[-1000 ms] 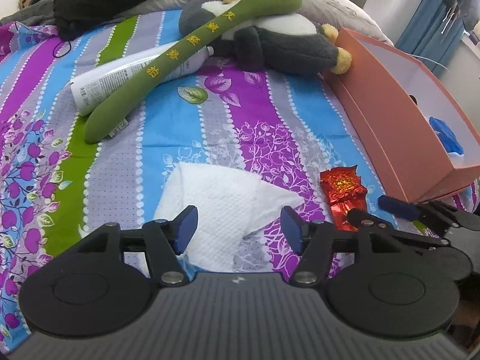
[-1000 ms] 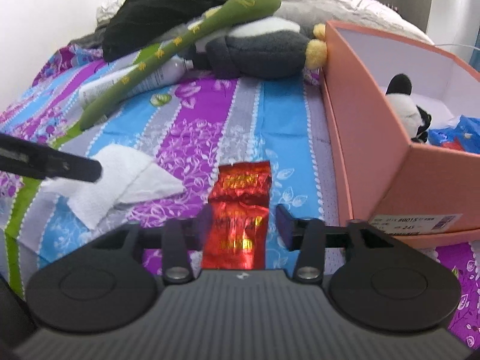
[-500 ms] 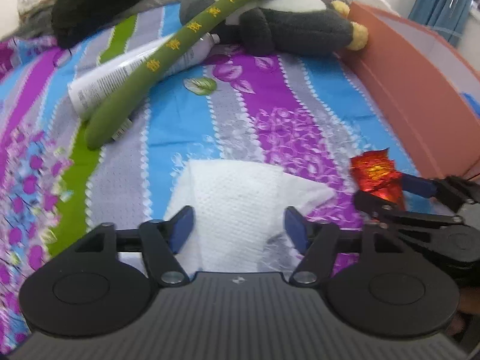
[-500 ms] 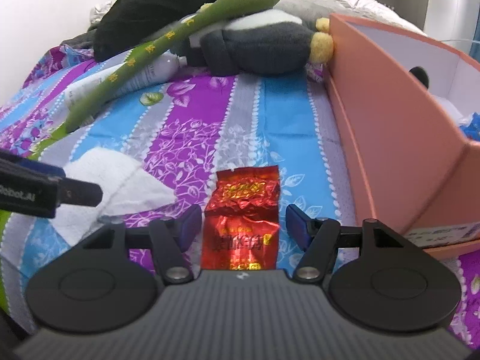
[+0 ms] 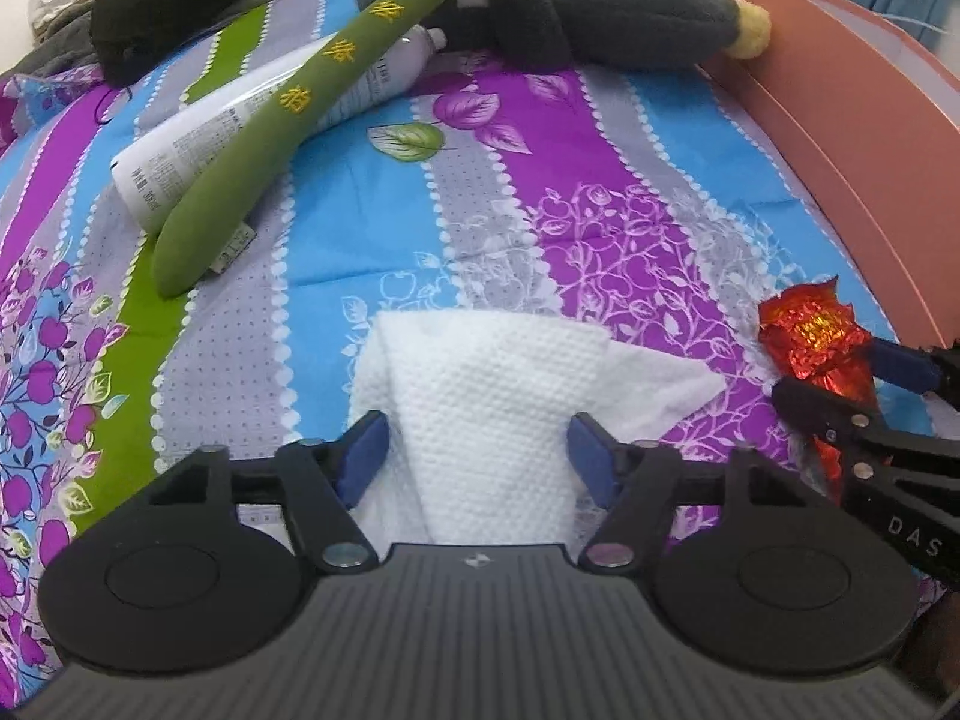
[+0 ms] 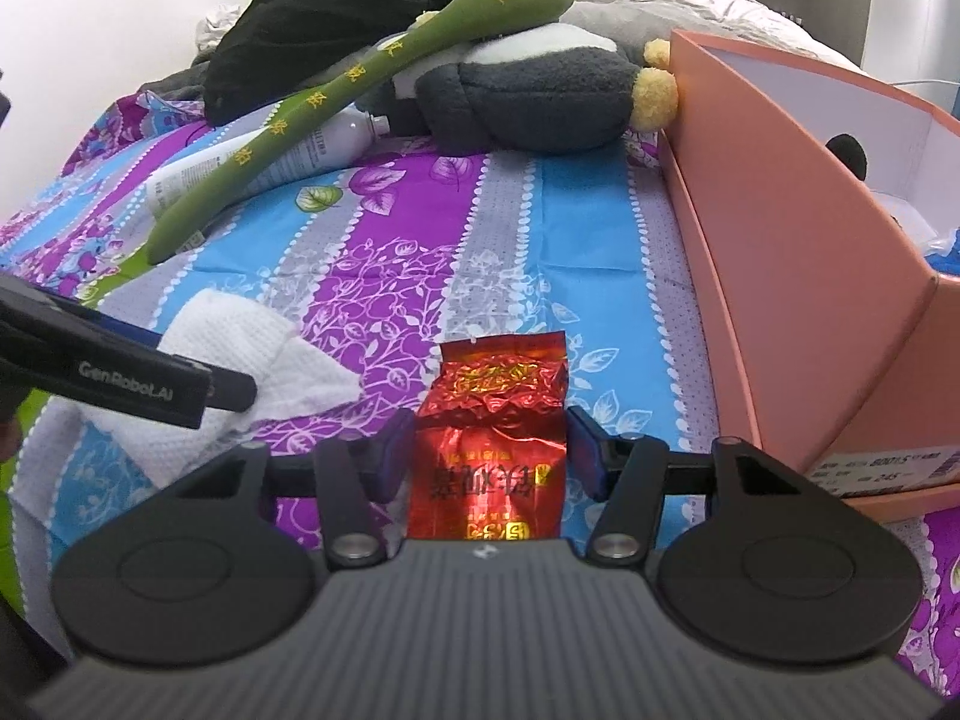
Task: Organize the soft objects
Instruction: 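Grasp the red snack packet with the right tool while the left tool grasps the white wet wipe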
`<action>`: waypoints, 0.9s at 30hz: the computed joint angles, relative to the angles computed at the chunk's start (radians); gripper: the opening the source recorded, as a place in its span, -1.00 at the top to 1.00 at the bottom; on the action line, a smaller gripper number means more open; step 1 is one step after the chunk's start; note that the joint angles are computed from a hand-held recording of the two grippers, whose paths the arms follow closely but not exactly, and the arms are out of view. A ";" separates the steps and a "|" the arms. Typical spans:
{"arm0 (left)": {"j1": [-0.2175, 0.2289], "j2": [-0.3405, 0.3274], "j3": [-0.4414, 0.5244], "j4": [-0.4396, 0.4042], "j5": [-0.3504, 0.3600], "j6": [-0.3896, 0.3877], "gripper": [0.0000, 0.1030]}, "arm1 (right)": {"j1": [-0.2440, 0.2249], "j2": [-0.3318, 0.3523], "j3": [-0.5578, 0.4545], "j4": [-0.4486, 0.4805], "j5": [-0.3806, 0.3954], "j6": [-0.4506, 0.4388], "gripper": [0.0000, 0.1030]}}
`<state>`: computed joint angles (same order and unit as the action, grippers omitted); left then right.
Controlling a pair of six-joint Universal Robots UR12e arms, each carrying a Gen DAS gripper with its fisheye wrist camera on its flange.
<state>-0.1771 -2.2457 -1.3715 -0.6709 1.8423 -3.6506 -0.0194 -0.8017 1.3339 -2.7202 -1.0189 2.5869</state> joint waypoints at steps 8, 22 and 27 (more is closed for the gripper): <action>-0.012 -0.009 0.022 -0.016 -0.010 0.031 0.44 | 0.002 -0.009 0.013 -0.005 -0.007 -0.025 -0.10; -0.016 0.036 -0.011 0.073 -0.048 -0.037 0.82 | -0.014 -0.036 0.028 -0.013 0.021 0.004 -0.09; -0.017 0.055 -0.016 0.102 -0.052 -0.050 0.82 | -0.023 -0.049 0.031 -0.023 0.033 0.024 -0.09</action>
